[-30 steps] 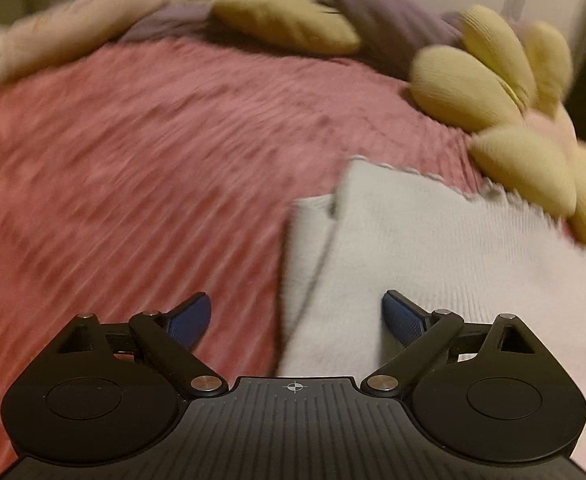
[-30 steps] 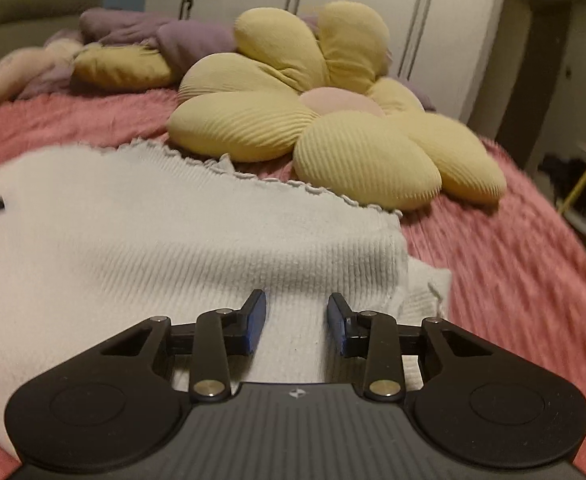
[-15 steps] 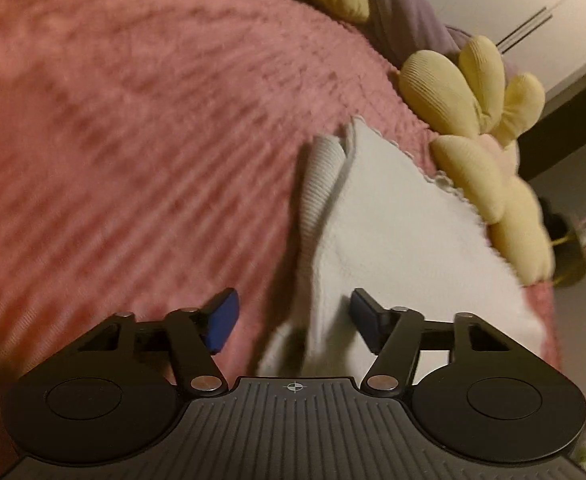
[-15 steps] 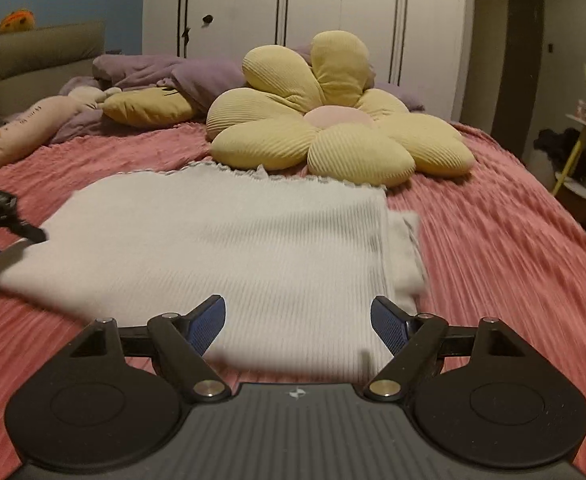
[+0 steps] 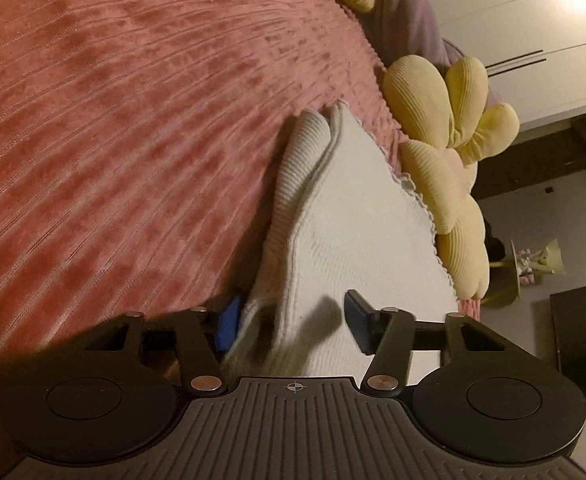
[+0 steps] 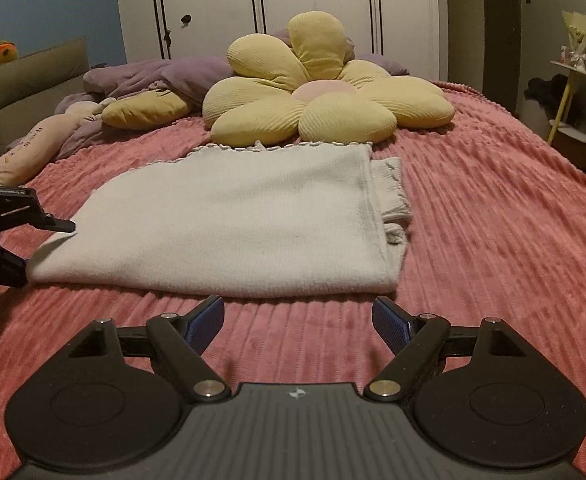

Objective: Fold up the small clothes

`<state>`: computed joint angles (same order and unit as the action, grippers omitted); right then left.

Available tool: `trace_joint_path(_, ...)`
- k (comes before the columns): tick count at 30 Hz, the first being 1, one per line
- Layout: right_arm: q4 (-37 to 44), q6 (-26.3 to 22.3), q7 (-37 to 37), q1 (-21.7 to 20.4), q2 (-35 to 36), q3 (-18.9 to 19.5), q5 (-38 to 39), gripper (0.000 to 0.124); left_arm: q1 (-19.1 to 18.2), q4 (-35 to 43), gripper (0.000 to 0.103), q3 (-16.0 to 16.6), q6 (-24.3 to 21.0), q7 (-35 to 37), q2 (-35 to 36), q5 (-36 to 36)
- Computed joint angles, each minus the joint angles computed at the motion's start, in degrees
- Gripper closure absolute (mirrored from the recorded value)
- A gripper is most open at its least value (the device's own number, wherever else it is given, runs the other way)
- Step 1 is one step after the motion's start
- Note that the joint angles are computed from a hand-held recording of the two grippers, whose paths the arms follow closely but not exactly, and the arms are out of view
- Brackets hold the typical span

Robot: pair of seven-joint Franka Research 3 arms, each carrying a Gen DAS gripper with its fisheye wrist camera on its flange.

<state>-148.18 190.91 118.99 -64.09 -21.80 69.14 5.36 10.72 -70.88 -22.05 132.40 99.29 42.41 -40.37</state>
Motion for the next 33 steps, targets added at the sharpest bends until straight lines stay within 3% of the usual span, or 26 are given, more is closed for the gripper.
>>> trace_joint_path(3, 0.27, 0.58, -0.67, 0.96, 2.46, -0.53, -0.14, 0.066, -0.52, 1.57, 0.069, 0.6, -0.53, -2.61, 1.3, 0.87)
trace_joint_path(8, 0.32, -0.2, -1.22, 2.38, 3.96, -1.63, 1.0, 0.067, -0.29, 3.14, 0.079, 0.15, -1.28, -4.57, 2.36, 0.99)
trace_joint_path(12, -0.03, 0.01, -1.3, 2.85, 3.5, -2.44, 1.44, 0.067, -0.11, 3.11, 0.081, -0.17, -0.84, -4.64, 0.95, 0.85)
trace_joint_path(15, -0.43, 0.91, -1.02, 2.34, 2.95, -2.11, 2.45, 0.067, -1.6, 2.58, 0.082, -0.57, 2.06, 0.44, -1.78, 2.7)
trace_joint_path(18, -0.58, 1.8, -0.87, 1.35, 2.92, -1.2, 3.87, 0.067, -4.0, 4.25, 0.082, -1.39, 2.09, 4.74, -3.41, 4.36)
trace_joint_path(22, -0.58, 2.45, -0.94, 0.09, 2.52, 0.09, 5.51, 0.067, -10.11, 3.91, 0.082, -0.77, 4.09, 10.41, -5.32, 10.15)
trace_joint_path(25, -0.33, 2.8, -1.39, -0.94, 2.52, 0.85, 6.0, 0.067, -14.34, 1.53, 0.079, 0.38, 5.66, 10.3, -5.55, 14.36)
trace_joint_path(26, -0.19, 2.82, -1.54, -1.54, 2.42, 1.28, 6.08, 0.067, -15.4, 0.11, 0.074, 0.55, 6.75, 10.18, -5.51, 15.45)
trace_joint_path(28, 0.03, 2.88, -1.6, -2.51, 2.31, 1.86, 6.15, 0.067, -15.56, -4.87, 0.068, -0.36, 11.31, 11.38, -6.3, 15.21)
trace_joint_path(30, 0.34, 2.4, -1.69, -3.01, 2.6, 1.91, 6.0, 0.067, -12.77, -11.39, 0.062, -3.97, 18.51, 16.92, -8.53, 11.52)
trace_joint_path(33, 0.68, 2.02, -2.48, -2.37, 4.05, 0.64, 4.84, 0.067, -6.97, -16.13, 0.048, -8.31, 17.64, 21.99, -12.46, 4.13)
